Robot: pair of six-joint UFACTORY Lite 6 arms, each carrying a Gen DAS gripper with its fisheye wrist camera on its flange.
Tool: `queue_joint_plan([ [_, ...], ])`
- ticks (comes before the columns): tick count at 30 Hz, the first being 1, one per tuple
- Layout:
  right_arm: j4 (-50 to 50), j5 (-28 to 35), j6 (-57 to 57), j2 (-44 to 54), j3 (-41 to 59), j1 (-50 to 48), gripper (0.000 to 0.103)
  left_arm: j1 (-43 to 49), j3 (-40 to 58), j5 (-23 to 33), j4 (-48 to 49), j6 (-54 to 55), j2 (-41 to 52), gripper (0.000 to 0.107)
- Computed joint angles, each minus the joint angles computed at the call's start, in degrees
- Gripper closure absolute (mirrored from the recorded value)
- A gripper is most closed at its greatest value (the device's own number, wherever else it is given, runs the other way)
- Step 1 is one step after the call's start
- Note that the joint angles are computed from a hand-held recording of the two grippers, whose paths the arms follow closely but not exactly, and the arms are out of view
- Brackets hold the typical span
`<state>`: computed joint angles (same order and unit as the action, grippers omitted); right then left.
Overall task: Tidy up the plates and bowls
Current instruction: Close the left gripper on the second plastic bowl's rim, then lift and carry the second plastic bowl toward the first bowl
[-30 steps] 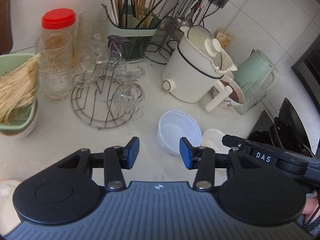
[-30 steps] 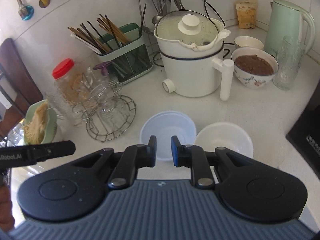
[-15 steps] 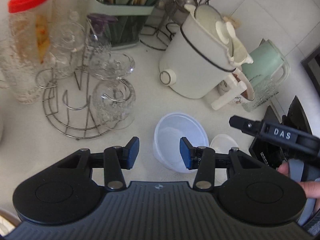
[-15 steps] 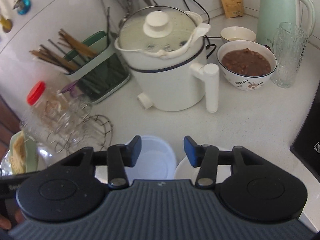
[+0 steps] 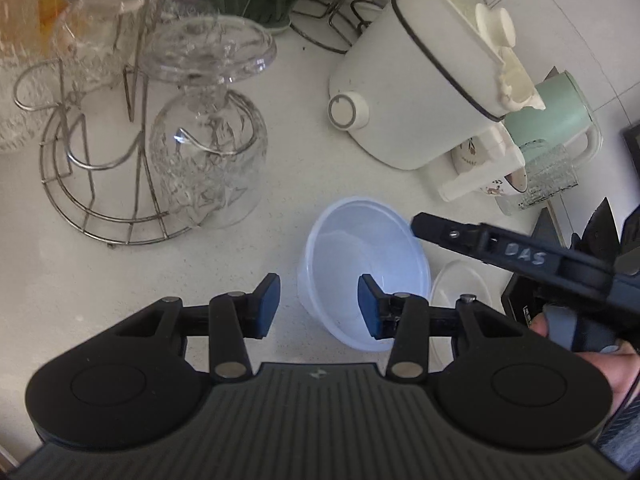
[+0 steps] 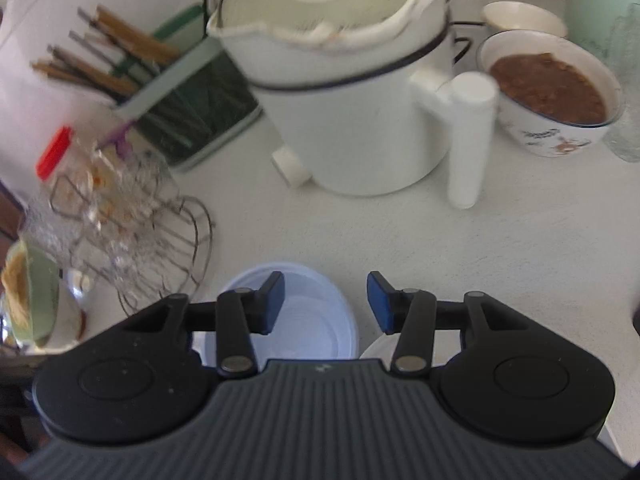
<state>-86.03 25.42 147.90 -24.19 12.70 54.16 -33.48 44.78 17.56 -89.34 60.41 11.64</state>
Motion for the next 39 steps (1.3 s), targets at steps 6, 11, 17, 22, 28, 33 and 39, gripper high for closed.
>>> queue_joint_plan([
  [6, -9.18, -2.19, 7.43, 8.28, 2.70, -2.14, 0.070, -0.63, 4.35, 0.88, 3.74, -2.19, 5.33, 0.062],
  [11, -18.62, -3.12, 16.40, 11.48, 2.86, -3.72, 0.071, -1.11, 7.77, 0.77, 8.87, -6.23, 8.64, 0.071],
  [17, -22.10, -2.31, 20.66, 12.91, 2.65, -3.84, 0.080, -0.86, 11.98, 1.24, 11.50, -9.23, 13.25, 0.086],
  [22, -22.10, -1.00, 20.83, 15.15, 4.15, -3.15, 0.080, 0.94, 12.76, 3.32, 10.93, -8.82, 14.75, 0.089],
  [28, -26.92, -2.76, 27.28, 15.56, 3.68, -4.36, 0.080, 2.72, 11.73, 4.42, 9.51, -8.46, 14.29, 0.089],
  [33, -23.50, -3.08, 25.39, 13.41, 3.39, -2.39, 0.080, 3.67, 10.28, 4.57, 13.25, -12.13, 11.48, 0.089],
  [39, -18.30, -4.52, 22.33, 3.59, 0.06, -1.54, 0.080, 5.88, 7.51, 6.68, 14.02, -13.78, 5.89, 0.089],
])
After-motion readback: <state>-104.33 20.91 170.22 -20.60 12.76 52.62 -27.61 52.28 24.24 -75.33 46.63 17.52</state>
